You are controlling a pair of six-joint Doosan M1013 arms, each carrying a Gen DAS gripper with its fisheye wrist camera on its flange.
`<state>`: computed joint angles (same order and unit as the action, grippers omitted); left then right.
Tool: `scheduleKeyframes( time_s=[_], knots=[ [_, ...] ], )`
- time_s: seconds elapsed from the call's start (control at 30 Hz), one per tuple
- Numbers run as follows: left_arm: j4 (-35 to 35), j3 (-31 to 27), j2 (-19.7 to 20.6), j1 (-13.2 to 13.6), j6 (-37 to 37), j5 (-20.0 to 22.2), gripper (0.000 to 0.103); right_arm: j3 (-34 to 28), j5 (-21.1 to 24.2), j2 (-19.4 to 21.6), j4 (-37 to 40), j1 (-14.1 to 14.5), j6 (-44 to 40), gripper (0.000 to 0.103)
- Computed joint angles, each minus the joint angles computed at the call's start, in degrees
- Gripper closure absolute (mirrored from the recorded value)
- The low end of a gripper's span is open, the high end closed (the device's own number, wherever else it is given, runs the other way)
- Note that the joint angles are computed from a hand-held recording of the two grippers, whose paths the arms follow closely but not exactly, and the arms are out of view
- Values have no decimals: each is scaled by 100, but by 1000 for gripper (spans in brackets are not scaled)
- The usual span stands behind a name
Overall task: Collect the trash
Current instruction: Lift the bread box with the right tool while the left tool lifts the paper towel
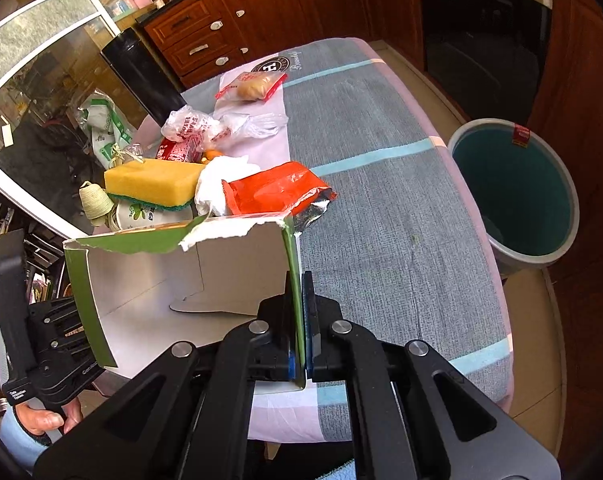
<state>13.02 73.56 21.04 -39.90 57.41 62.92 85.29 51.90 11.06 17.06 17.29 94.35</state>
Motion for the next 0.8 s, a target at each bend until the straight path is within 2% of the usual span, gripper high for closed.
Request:
scheduleKeyframes(
  time_s=[0.13,0.33,0.47,0.7,0.8],
  knots=[
    [-279,-20,-127,15,-115,-174,100,73,-42,-75,403,-165,-85,100],
    [-282,-419,-123,-175,-143,-290,100,179,-294,-235,459,-342,-79,100],
    [-340,-780,25,-285,72,-280,100,226,-459,-301,539,-496,-75,100],
    [-521,-1663,560,-315,496,-70,100,266,-683,-394,510,-816,62,100],
    [-460,-2068,823,-348,701,221,100,263,-720,-411,308,-963,311,100]
  ],
)
